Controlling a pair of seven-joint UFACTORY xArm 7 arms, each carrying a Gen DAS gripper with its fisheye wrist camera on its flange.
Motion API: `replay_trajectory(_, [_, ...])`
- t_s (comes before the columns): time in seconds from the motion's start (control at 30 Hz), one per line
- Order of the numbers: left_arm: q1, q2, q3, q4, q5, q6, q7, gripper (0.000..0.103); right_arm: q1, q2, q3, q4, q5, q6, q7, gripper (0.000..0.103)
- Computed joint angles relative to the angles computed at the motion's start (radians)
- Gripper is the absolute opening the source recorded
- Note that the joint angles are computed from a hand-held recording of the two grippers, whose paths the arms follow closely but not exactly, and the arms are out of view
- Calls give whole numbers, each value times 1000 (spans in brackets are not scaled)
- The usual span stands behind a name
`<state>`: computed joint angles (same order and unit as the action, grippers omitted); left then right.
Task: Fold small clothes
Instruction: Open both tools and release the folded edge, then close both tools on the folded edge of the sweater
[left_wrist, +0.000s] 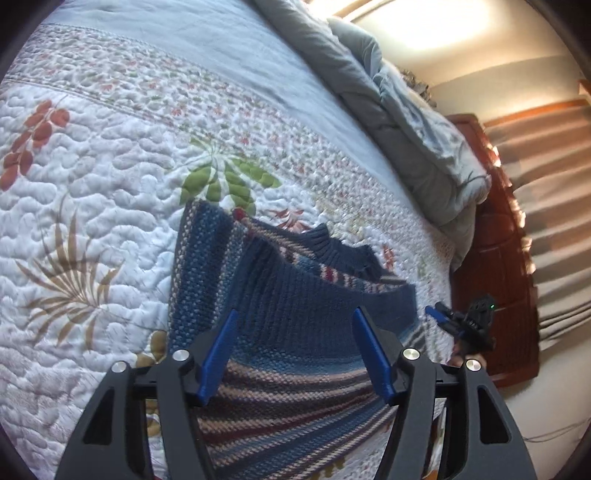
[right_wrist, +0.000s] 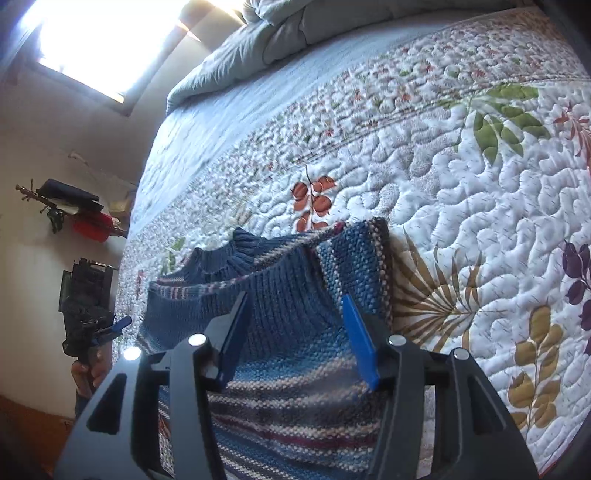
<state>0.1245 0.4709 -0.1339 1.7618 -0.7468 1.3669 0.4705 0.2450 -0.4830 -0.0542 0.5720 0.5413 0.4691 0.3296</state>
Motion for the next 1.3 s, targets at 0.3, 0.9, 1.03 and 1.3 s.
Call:
replay_trajectory(0.3, [-80, 86, 1, 87, 164, -14, -36, 68, 37, 88, -28, 12, 96, -20, -115, 56])
replay_trajectory(0.9, [-90, 55, -20, 10, 197, -118, 38, 22, -9, 161, 23, 72, 119, 16, -239, 57])
replay_trajectory(1.03, [-85, 32, -16, -29, 175, -162, 58, 13, -19, 162, 43, 71, 66, 3, -215, 48])
replay_trajectory(1.3, [-99, 0, -9, -76, 184, -205, 88, 11, -33, 166, 65, 93, -52, 20, -144, 42])
